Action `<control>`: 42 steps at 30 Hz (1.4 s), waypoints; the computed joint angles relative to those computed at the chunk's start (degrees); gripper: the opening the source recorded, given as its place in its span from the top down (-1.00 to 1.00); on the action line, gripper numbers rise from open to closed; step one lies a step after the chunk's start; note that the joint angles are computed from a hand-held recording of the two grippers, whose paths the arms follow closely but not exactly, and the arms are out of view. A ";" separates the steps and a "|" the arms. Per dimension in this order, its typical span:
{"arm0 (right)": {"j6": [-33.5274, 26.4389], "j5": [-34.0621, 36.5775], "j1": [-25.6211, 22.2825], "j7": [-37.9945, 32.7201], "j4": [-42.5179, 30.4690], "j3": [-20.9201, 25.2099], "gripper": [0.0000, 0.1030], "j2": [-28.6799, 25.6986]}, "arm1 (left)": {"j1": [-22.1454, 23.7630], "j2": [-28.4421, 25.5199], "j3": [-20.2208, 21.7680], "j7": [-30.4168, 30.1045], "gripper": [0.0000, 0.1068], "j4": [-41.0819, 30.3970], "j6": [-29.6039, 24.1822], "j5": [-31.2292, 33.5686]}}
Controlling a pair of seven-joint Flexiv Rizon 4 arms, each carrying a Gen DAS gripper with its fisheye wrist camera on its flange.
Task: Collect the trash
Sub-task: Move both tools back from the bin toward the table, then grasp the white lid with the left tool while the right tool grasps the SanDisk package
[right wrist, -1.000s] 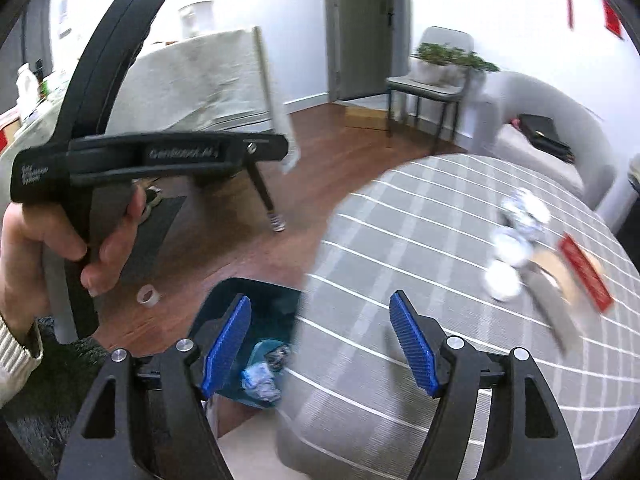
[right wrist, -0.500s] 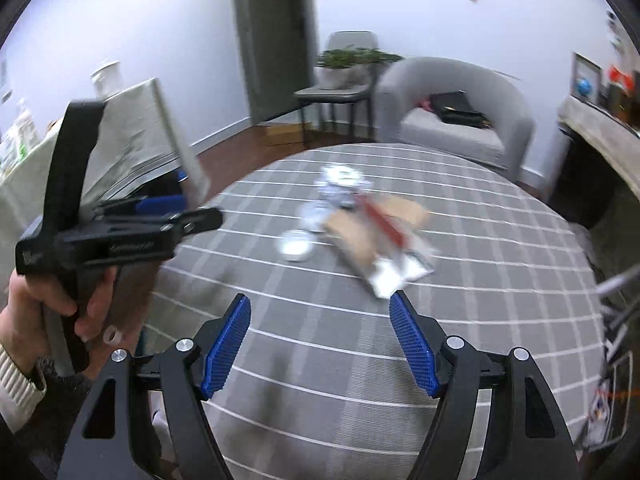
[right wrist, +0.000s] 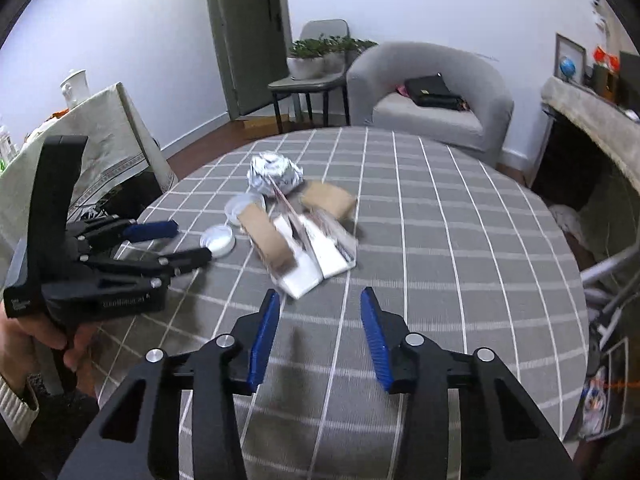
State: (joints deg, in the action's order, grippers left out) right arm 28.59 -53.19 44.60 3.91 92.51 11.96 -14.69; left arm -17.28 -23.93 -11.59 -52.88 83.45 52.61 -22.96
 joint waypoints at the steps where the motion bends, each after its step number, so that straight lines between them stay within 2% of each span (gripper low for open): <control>1: 0.46 -0.02 -0.24 -0.55 -0.07 -0.09 0.29 -0.07 | 0.04 -0.12 -0.10 -0.03 -0.19 -0.20 -0.19 -0.14; 5: 1.36 1.51 -1.25 -4.20 -1.20 -0.56 0.41 -1.03 | -0.32 -1.03 -0.03 -0.44 -0.11 -1.22 0.05 0.49; 9: 2.26 2.62 -1.76 -5.94 -1.18 -0.89 0.46 -1.36 | -0.13 -1.04 -0.75 0.60 0.26 -1.06 0.02 -0.34; 11: 4.39 4.26 -2.52 -7.73 -0.54 -0.49 0.45 -0.93 | -0.43 -0.96 -0.61 0.78 0.33 -0.92 0.48 0.01; 12: 5.15 4.40 -2.72 -8.10 0.11 -0.45 0.37 -0.51 | -0.60 -1.00 -0.54 0.79 0.39 -0.93 0.67 0.25; 13: 4.39 3.57 -2.39 -7.70 0.53 -0.60 0.09 -0.12 | -0.75 -0.85 -0.45 0.75 0.39 -0.70 0.99 0.46; 15: 4.28 1.39 -2.29 -5.69 2.32 -0.66 -0.30 1.22 | -0.72 -1.14 -0.57 0.67 0.40 -1.07 0.83 0.27; 16: 5.12 0.93 -2.69 -5.22 3.16 -0.50 -0.43 1.82 | -0.66 -1.14 -0.63 0.64 0.40 -1.07 0.74 0.10; 19: 7.72 0.63 -3.97 -5.75 4.52 0.03 -0.62 2.68 | -0.41 -1.29 -0.85 0.45 0.40 -1.27 0.41 -0.71; 26: 10.75 6.68 -4.97 -14.89 0.18 -0.21 -0.64 -1.12 | 0.41 -1.11 -1.57 0.74 0.41 -1.02 -0.42 -3.54; 33: 9.17 11.94 -4.26 -20.09 -3.55 -1.26 -0.63 -3.63 | 0.84 -0.74 -1.97 1.86 0.41 -0.66 -1.74 -6.14; 35: 8.33 11.62 -3.76 -19.95 -4.03 -1.87 -0.50 -3.82 | 0.93 -0.69 -1.86 1.84 0.41 -0.73 -2.38 -6.35; 36: 8.03 11.24 -3.58 -19.37 -4.09 -2.20 -0.29 -3.77 | 1.01 -0.58 -1.82 1.98 0.41 -0.61 -2.43 -6.50; 37: 8.52 10.88 -3.63 -18.59 -3.71 -2.40 -0.17 -3.55 | 1.03 -0.60 -1.75 2.02 0.41 -0.74 -2.53 -6.51; 42: 7.68 8.30 -2.95 -17.64 -3.75 -2.85 -0.14 -3.49 | 1.52 -0.22 -1.46 2.58 0.41 -0.50 -2.72 -6.88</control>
State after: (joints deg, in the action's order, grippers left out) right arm 36.27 -44.89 41.66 -13.73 88.76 9.10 -18.19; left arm -15.76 -24.16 -13.05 -50.30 82.95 49.89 -29.84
